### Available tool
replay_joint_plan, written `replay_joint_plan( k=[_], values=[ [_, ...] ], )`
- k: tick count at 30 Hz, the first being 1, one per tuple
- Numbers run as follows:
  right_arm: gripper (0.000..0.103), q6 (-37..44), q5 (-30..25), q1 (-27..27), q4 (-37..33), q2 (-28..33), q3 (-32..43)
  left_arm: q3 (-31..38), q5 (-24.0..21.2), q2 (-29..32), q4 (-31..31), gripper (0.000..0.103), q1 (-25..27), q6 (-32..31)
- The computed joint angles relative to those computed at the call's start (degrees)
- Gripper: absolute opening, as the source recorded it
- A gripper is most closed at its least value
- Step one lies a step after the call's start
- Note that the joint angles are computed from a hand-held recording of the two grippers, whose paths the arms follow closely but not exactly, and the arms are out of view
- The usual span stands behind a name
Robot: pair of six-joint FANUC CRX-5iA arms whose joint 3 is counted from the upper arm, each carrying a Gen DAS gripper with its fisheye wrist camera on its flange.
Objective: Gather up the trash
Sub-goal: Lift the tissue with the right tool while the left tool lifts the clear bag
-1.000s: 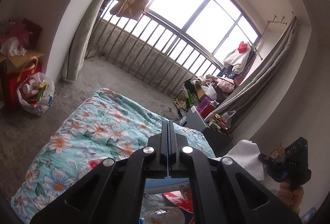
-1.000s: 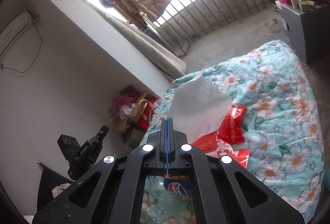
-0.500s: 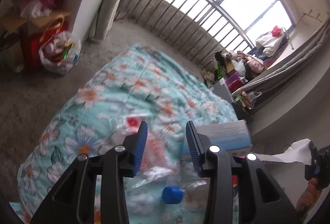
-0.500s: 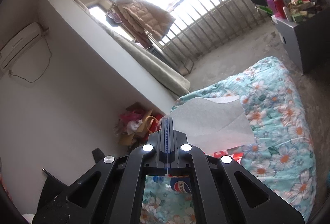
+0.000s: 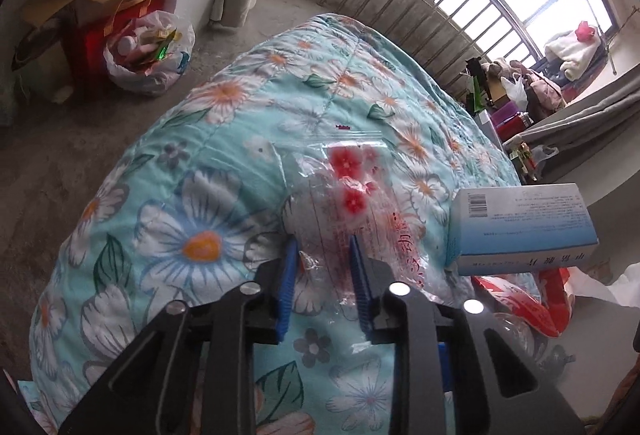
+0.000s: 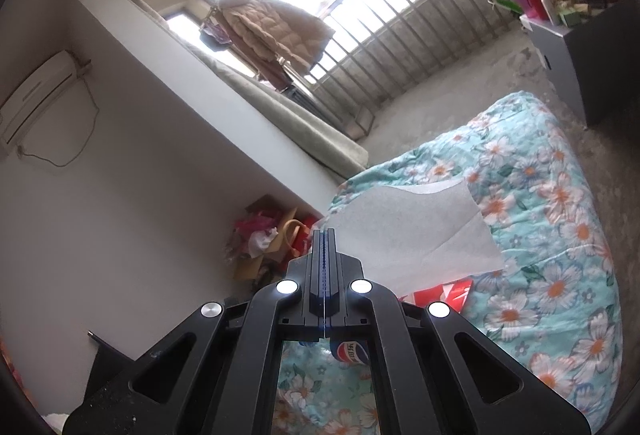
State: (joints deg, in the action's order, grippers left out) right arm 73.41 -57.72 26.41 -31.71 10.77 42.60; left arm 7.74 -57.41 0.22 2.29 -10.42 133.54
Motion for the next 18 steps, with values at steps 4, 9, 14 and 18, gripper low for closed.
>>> replay_joint_plan(
  k=[4, 9, 14, 18],
  values=[
    [0.000, -0.6, 0.5, 0.2, 0.8, -1.0, -0.9, -0.8, 2.1, -1.7, -0.5, 0.009, 0.3, 0.5],
    [0.000, -0.3, 3.9, -0.1, 2.0, -4.1, -4.0, 2.3, 2.2, -3.9, -7.7, 0.002, -2.0, 4.5],
    [0.000, -0.5, 7.9, -0.5, 3.4, -8.0, -8.3, 9.2, -0.6, -4.9, -18.3, 0.002, -7.1, 7.4],
    [0.000, -1.6, 11.6, -0.8, 5.0, -11.7, -13.1, 13.3, -0.6, -5.0, -21.8, 0.002, -10.7, 7.2]
  ],
)
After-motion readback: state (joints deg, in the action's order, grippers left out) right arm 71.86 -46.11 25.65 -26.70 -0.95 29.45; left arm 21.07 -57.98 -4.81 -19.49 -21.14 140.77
